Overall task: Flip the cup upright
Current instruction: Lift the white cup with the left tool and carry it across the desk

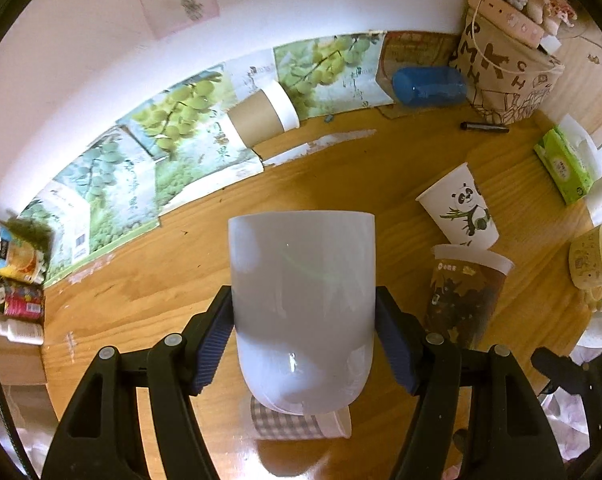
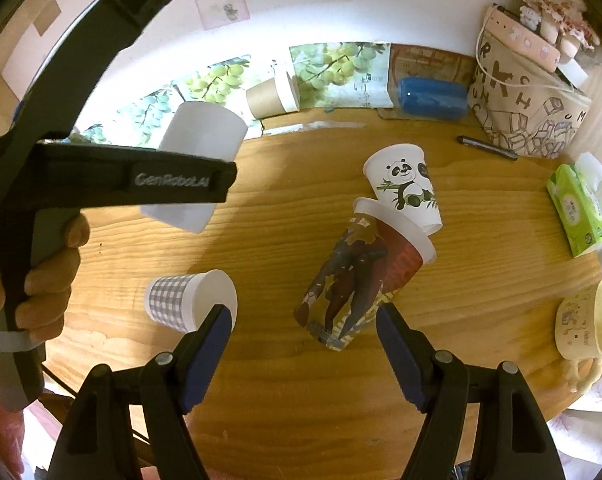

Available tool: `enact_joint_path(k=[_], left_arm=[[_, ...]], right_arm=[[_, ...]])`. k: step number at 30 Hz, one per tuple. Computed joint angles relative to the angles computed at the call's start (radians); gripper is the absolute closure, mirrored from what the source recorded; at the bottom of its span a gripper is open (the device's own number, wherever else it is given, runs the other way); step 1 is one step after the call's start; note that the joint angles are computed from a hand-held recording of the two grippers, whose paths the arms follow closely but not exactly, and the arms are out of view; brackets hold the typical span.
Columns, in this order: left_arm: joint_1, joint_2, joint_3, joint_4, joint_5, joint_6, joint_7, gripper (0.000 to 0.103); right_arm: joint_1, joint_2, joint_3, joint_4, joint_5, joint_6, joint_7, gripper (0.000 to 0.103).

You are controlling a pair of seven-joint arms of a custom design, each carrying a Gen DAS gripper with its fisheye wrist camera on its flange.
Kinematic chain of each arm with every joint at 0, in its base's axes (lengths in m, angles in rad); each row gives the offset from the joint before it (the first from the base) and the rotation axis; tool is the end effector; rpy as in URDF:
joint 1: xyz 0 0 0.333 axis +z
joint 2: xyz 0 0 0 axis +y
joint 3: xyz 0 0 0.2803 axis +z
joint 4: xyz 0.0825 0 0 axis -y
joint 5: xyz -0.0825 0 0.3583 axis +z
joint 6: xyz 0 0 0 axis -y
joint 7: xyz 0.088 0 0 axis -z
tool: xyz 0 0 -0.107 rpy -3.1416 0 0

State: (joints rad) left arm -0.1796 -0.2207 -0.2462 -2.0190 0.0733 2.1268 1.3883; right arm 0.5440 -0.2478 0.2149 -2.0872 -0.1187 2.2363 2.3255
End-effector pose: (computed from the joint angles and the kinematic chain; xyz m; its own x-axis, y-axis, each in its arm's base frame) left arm 0.4587 -0.2139 0.5480 -0.2601 -0.9634 -0.0655 -0.9055 0.2669 -0.3300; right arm 0.3616 0.3487 0.5421 0.0896 -0.9868 -0.1348 -0.9223 -0.0311 -0.3853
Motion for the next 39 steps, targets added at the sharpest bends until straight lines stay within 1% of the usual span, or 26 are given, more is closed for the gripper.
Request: enact_joint_path(k=[8,22,29,39], left_arm=[[0.002,-0.124,-0.012,-0.084,-0.012,0.010,-0.053,0.031],[0.006,-0.372,-0.037,-0.283,-0.082,0.033,-0.146,0.031],[-0.011,-0.489,-0.057,-0.383,-0.124,0.036,-0.197,0.031],[-0.063,-0.656,-0.090,-0.561,-0.174,0.100,-0.269,0.031]], right_arm=[[0.005,-0.057,0.004,-0.047,-0.025,0.021,-0.047,0.027],[0.011,-0.144,-0.016,-0.136,0.022,0.036,-0.133,0.027],[0.017,-0.195,-0.023,-0.185,0.048,0.039,-0.153,0.027],[0.021,-0.279,-0.019,-0.269,0.054,0.027,-0.140,0.027]])
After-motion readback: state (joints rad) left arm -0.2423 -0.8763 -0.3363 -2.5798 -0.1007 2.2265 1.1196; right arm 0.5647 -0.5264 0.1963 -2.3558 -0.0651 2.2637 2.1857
